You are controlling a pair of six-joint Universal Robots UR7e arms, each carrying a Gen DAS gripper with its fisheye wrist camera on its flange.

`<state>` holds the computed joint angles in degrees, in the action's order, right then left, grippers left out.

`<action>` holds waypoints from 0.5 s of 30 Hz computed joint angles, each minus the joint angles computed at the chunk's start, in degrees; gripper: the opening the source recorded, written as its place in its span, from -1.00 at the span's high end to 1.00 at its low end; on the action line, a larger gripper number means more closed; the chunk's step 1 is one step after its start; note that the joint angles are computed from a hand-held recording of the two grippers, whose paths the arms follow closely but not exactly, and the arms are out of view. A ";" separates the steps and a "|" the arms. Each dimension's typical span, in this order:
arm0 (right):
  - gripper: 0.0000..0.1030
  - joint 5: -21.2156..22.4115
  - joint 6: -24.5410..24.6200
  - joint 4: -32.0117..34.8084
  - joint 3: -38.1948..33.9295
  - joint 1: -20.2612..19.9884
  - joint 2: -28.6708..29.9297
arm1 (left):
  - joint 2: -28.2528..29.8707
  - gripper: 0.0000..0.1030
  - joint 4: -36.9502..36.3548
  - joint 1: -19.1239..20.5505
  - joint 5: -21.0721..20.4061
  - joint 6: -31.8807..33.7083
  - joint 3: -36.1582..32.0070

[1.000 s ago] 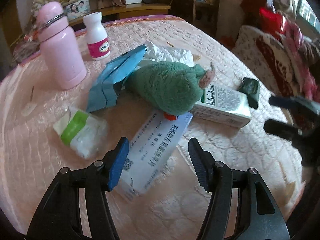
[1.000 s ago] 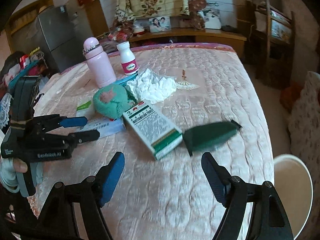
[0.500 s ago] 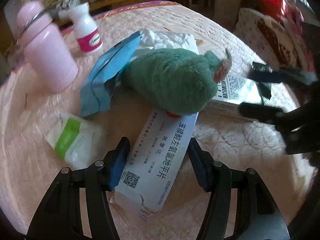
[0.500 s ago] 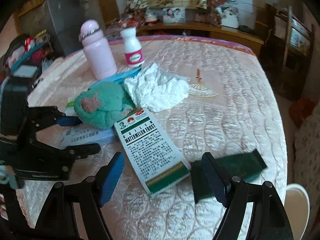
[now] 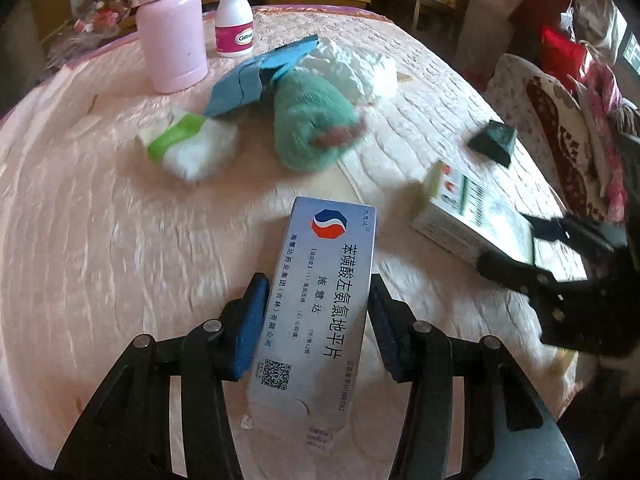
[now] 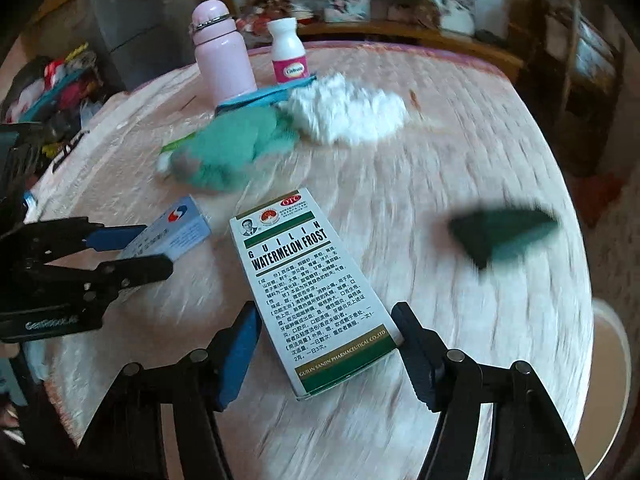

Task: Collect trash
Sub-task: 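Grasp the white-blue medicine box with the left tool while the right tool grasps the Watermelon Frost box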

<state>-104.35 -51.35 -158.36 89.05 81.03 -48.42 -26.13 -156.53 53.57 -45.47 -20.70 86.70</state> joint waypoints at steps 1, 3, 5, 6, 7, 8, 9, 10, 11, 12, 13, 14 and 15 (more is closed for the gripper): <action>-0.26 0.30 0.88 -0.72 1.82 -0.38 -1.17 | -0.22 0.07 -0.28 -0.40 -0.01 -0.76 0.89; -0.26 1.01 2.43 -0.95 4.99 -1.06 -3.46 | -0.54 0.07 -0.12 -1.29 0.26 -2.88 2.38; -0.27 2.00 3.21 -0.32 7.41 -1.60 -5.36 | -1.24 0.07 -0.59 -1.84 0.49 -3.91 4.14; -0.28 1.84 3.19 -0.56 8.17 -1.62 -5.76 | -1.34 0.07 -0.48 -2.02 0.62 -4.48 4.53; -0.28 1.43 2.75 -0.97 8.91 -1.55 -6.12 | -1.33 0.06 -0.38 -2.22 1.10 -4.90 4.76; -0.28 1.06 2.26 -1.06 9.20 -1.47 -6.21 | -1.33 0.06 -0.35 -2.45 1.75 -5.46 5.07; -0.30 0.81 1.93 -0.97 9.20 -1.35 -6.21 | -1.39 0.05 -0.50 -2.54 1.85 -5.79 5.31; -0.38 0.54 1.52 -1.12 9.20 -1.18 -6.18 | -1.43 0.05 -0.82 -2.48 1.76 -5.94 5.37; -0.45 0.42 1.37 -1.20 8.92 -0.97 -5.90 | -1.54 0.05 -1.22 -2.44 1.71 -6.11 5.60; -0.48 0.51 0.87 -1.27 8.79 -0.82 -5.79 | -1.63 0.05 -1.54 -2.44 1.69 -6.26 5.80; -0.48 0.30 0.25 -1.43 8.63 -0.59 -5.58 | -1.72 0.05 -1.74 -2.40 1.68 -6.28 5.92; -0.48 -0.01 -0.23 -1.71 8.50 -0.41 -5.37 | -1.71 0.05 -1.82 -2.40 1.72 -6.32 5.95; -0.48 -0.40 -1.25 -2.64 8.45 -0.10 -5.02 | -1.70 0.05 -1.82 -2.37 1.74 -6.28 5.90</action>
<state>-104.75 -52.60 -161.00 97.51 80.94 -53.44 -27.83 -158.34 51.21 -43.72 -26.98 92.60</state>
